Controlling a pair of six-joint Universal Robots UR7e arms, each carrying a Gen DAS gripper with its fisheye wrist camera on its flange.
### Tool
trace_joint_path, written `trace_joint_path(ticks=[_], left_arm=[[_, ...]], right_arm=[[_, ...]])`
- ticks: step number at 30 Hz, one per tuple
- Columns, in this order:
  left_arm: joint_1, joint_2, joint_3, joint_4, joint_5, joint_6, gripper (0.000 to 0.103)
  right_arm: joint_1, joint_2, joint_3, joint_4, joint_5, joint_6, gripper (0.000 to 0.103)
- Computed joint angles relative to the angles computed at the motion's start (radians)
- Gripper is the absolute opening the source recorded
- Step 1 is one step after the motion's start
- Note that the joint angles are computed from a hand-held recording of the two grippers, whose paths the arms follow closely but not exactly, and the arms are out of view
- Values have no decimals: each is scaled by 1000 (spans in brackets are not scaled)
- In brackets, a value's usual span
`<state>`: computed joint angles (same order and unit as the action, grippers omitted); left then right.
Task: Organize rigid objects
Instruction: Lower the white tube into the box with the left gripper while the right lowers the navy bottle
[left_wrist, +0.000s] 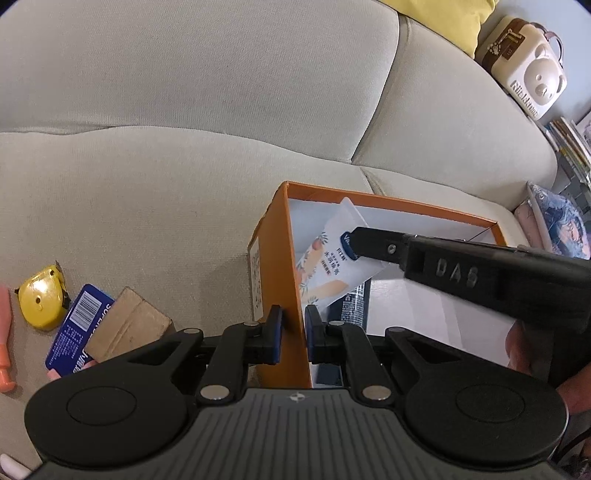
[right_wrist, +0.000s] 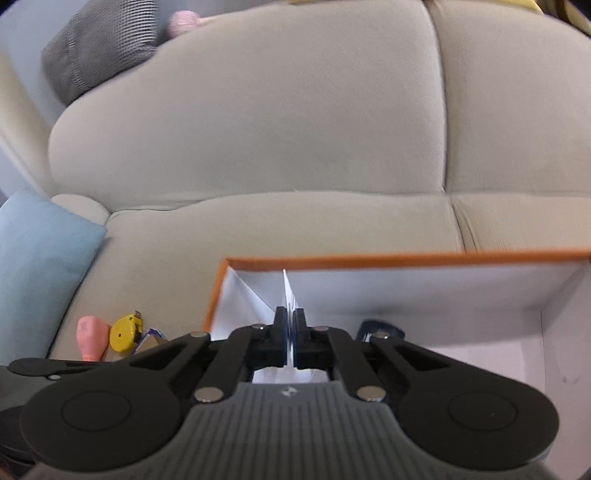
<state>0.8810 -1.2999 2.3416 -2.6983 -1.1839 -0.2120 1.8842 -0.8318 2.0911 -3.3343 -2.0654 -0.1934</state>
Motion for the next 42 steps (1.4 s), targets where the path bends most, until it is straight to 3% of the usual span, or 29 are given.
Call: trace_joint_path(ticks=[4,9,12,16,18,26,34,36,40,42], left_arm=[[0,-14,6,5,-9,0,13],[4,-21,10,2,-19,1,13],[6,-24,9,6,-24,0,13],[7,-23,9,4,-24,-2,13],[3,-23,12,2,-20,-3,13],[12,-16,-2,17,-28,-7,13],[11,5,-10,13,-15,-11,15],[12,6,-11,12,-16,-11,15],[10,6,-8,9,-12,-13,15],[10,6,-10,14,-11,-15,15]], right_arm=[[22,31,-4,8,-56,-94,0],[17,-6,67,7,-59,-63,0],[16,-39,109,31,-76,32,0],[-36,-113,178,106,-10,214,1],[-57,-110,185,111,27,261,1],[-130,-11,96,113,176,322,1],[-100,-15,94,110,92,260,18],[-83,-16,99,63,51,220,35],[-46,27,66,19,-116,171,40],[-59,33,51,53,-117,189,41]])
